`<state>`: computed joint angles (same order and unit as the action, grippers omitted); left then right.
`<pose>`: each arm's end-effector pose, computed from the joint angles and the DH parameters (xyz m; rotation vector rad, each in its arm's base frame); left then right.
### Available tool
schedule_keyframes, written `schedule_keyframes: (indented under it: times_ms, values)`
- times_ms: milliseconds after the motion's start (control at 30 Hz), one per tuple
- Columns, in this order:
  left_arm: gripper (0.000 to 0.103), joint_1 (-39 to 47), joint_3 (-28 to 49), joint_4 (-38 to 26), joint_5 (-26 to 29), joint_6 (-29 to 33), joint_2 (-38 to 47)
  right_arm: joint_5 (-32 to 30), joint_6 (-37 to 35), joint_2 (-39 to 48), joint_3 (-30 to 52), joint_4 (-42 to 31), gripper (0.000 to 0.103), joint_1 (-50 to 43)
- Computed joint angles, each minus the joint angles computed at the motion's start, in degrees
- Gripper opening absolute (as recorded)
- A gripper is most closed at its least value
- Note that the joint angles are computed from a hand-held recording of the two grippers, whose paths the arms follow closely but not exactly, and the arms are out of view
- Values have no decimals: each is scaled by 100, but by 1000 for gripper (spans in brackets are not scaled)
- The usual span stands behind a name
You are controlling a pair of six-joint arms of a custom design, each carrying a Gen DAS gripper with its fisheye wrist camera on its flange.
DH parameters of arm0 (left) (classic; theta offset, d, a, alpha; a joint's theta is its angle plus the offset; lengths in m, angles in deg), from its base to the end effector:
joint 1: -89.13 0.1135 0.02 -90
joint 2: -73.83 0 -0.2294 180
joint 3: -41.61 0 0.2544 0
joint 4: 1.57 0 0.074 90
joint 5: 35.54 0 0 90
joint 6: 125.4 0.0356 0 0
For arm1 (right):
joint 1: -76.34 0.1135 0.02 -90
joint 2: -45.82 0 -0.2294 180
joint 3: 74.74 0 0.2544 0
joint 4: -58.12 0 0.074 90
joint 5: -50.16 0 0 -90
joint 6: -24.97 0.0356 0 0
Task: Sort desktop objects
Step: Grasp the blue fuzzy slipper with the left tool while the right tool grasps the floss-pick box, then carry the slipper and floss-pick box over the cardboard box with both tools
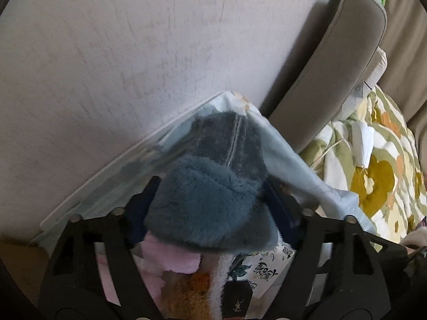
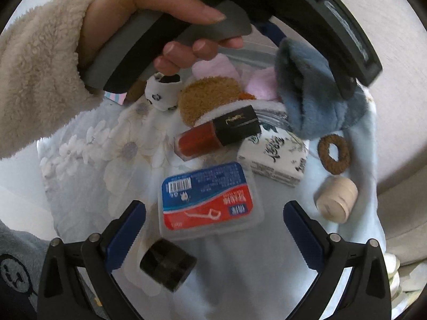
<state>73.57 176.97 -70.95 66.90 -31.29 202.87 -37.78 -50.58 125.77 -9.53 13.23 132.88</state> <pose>0.4475 -0.1326 0.2227 0.5255 2.6227 -0.3539 0.1562 0.2341 0.1801 -0.9445 2.4911 0.3808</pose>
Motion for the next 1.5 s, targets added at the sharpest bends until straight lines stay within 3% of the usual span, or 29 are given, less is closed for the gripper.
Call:
schedule_keyframes:
  times_ms: [67,133,200,400,867,1267,1500]
  values:
    - [67,-3,-81,74,30,6,-34,73,-30,147,85,18,103,60]
    - [63,5,-79,59,43,15,-47,253,-86,181,89,75,96,165]
    - [54,21,35,-31,78,17,15,302,-183,281,164,21,79,223]
    - [31,101,234,-206,261,16,65,361,-215,300,234,-45,79,256]
    - [25,61,70,-215,253,117,-330,352,85,-130,146,-142,78,127]
    - [24,310,229,-590,503,215,-896,346,550,-70,787,-734,78,-2]
    - [25,734,91,-1092,571,451,-1705,479,599,174,1808,-1568,78,-147]
